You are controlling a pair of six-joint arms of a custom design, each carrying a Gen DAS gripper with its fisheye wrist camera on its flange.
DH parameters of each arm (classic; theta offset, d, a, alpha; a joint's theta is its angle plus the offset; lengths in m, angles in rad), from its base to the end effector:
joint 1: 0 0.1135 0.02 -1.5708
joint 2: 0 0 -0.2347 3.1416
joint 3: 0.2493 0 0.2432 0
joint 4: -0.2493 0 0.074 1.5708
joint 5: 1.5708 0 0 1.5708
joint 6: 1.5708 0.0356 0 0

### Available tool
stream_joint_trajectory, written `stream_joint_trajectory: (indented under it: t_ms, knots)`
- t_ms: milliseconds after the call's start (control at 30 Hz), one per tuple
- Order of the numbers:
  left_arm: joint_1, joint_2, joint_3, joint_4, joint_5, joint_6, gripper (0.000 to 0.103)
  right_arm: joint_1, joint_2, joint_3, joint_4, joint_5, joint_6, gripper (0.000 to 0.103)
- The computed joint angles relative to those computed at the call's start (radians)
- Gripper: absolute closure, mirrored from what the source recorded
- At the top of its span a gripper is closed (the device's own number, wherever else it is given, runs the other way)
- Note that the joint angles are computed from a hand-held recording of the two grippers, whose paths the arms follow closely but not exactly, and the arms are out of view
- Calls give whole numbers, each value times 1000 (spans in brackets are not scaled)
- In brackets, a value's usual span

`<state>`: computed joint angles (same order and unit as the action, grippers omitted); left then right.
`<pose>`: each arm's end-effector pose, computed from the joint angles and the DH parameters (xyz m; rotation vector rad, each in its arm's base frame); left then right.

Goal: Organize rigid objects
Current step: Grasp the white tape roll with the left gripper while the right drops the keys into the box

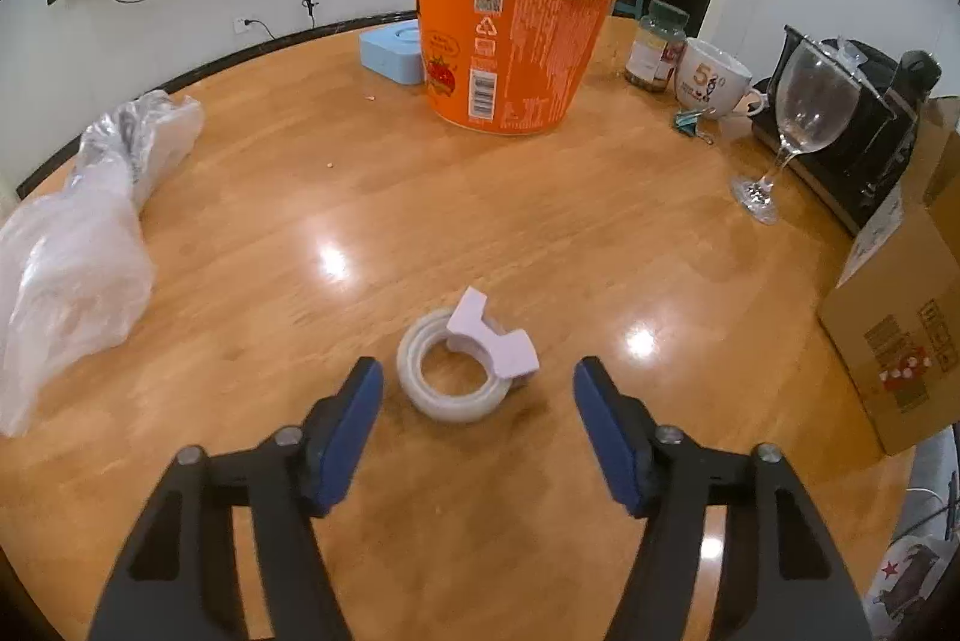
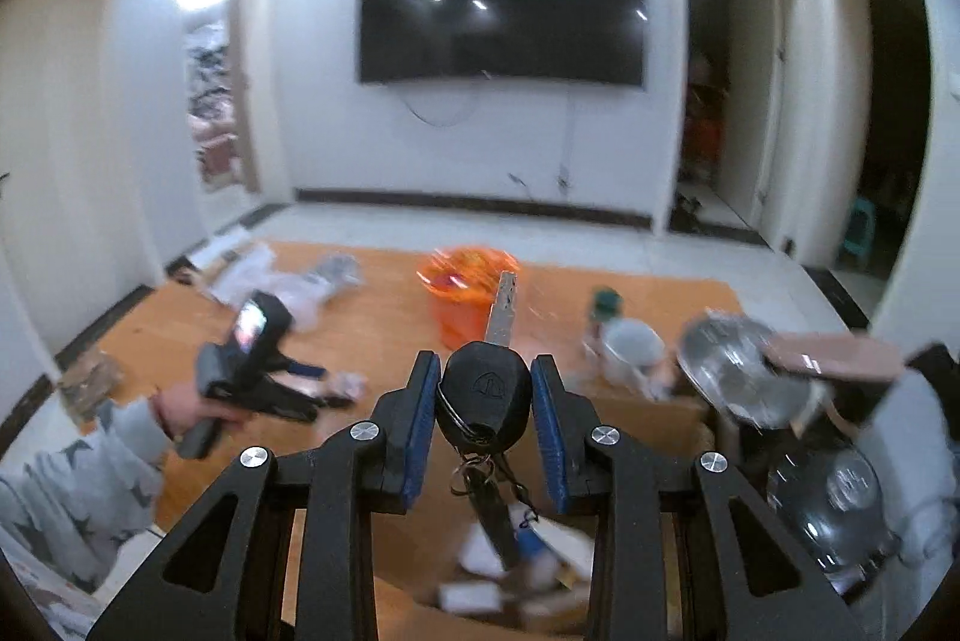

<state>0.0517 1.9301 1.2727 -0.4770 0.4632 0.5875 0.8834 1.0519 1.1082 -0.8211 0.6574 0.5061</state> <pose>0.3708 0.0033 0.1408 0.8068 2.4334 -0.3949 0.1496 0.1479 0.3197 -0.0951 2.1489 0.0232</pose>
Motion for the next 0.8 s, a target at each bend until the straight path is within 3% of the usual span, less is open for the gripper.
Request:
stream_joint_trajectory:
  t_ms: [67, 167, 367, 433, 600, 700, 800]
  knots:
    - [-16, 14, 3, 22, -25, -13, 48, -65, -14, -37, -19, -60, 8, 77]
    - [-27, 10, -8, 52, -48, -19, 61, -126, -34, -95, -43, -125, 34, 76]
    - [-35, -30, -51, 77, -76, -7, 62, -147, -55, -126, -85, -136, 81, 74]
    - [-35, -59, -69, 74, -70, -6, 63, -145, -71, -133, -72, -142, 80, 59]
    - [-27, -192, -111, 13, -35, -3, 63, -153, -62, -164, 13, -172, 3, 47]
    - [-30, -324, -129, -79, 16, 3, 63, -145, -59, -172, 40, -186, -30, 29]
    - [-49, -462, -124, -202, 64, 12, 62, -149, -63, -181, 58, -209, -71, 22]
